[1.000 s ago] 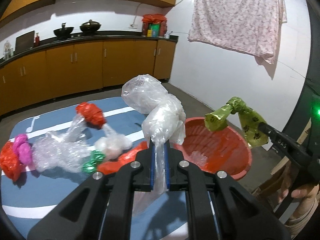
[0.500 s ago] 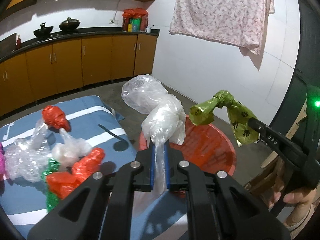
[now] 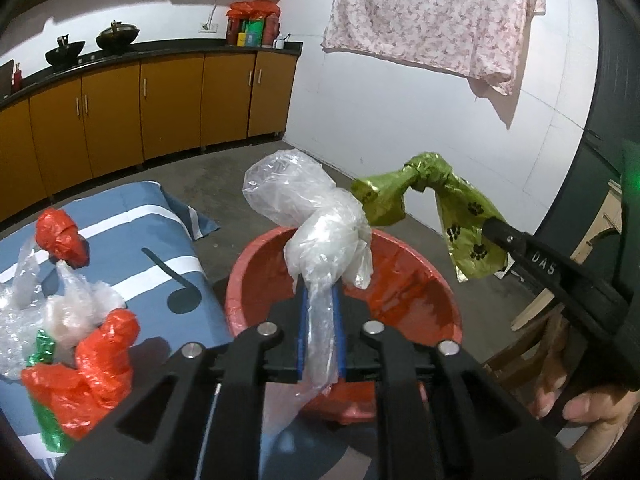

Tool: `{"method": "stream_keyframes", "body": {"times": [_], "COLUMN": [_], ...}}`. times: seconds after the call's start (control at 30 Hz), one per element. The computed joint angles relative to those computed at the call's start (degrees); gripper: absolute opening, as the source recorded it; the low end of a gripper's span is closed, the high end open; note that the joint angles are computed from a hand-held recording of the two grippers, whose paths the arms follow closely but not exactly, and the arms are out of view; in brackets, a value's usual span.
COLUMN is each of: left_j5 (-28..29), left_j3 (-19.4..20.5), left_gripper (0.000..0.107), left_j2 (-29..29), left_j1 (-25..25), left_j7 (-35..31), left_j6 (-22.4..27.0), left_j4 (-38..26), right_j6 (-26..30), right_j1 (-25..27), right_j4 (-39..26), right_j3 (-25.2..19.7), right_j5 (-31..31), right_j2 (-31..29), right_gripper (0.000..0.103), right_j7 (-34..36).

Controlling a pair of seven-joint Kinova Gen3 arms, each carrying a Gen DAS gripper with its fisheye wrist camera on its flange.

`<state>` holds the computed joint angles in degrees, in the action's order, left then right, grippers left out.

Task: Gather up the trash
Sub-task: 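Drop the green bag and bubble wrap into the red basket with both grippers, then move both grippers back over the table toward the red bags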

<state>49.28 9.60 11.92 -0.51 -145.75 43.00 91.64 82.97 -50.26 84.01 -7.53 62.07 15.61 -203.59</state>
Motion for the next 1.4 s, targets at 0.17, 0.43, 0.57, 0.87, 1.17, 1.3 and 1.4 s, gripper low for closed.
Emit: {"method": "stream_keyframes", "body": {"times": [0.17,0.43,0.57,0.87,1.17,1.3,1.4], "left_j5": [-0.2,1.4,4.1,7.6,7.7,4.7,4.1], "left_j3": [0.0,-1.0,-2.8,-9.7,-15.9,-17.2,-17.5], "left_gripper": [0.048,0.072,0.083,0.088,0.089,0.089,0.089], "left_j2": [1.0,-1.6,-4.7,-10.4,-12.3,-10.7,-9.4], "left_j1": [-0.3,-3.1,-4.1,-7.6,-12.5,-15.6,-18.3], "left_j7": [1.1,-1.3,-5.7,-10.9,-14.4,-10.4,-9.1], "left_j6": [-0.1,-2.8,-5.1,-7.0,-13.5,-15.2,-15.7], "left_j4": [-0.3,3.3,6.7,12.6,16.2,15.1,14.5], "right_j6": [-3.3,-0.5,0.0,-1.8,-11.0,-14.7,-16.3], "right_j1": [1.1,-0.5,-1.4,-3.8,-7.3,-8.4,-9.1], "right_j4": [2.6,2.6,2.0,-3.0,-13.1,-19.3,-23.6], "right_j3": [-0.5,-1.6,-1.7,-1.2,0.8,1.8,2.9], "right_j5": [-0.6,-1.7,-2.0,-1.5,-3.6,-6.0,-7.8], "right_j2": [-1.4,-0.6,-0.2,2.7,9.6,13.8,16.8], "right_gripper": [0.038,0.06,0.067,0.067,0.067,0.067,0.066], "right_j7": [-0.9,-1.0,-0.4,4.9,17.1,23.3,27.3]}}
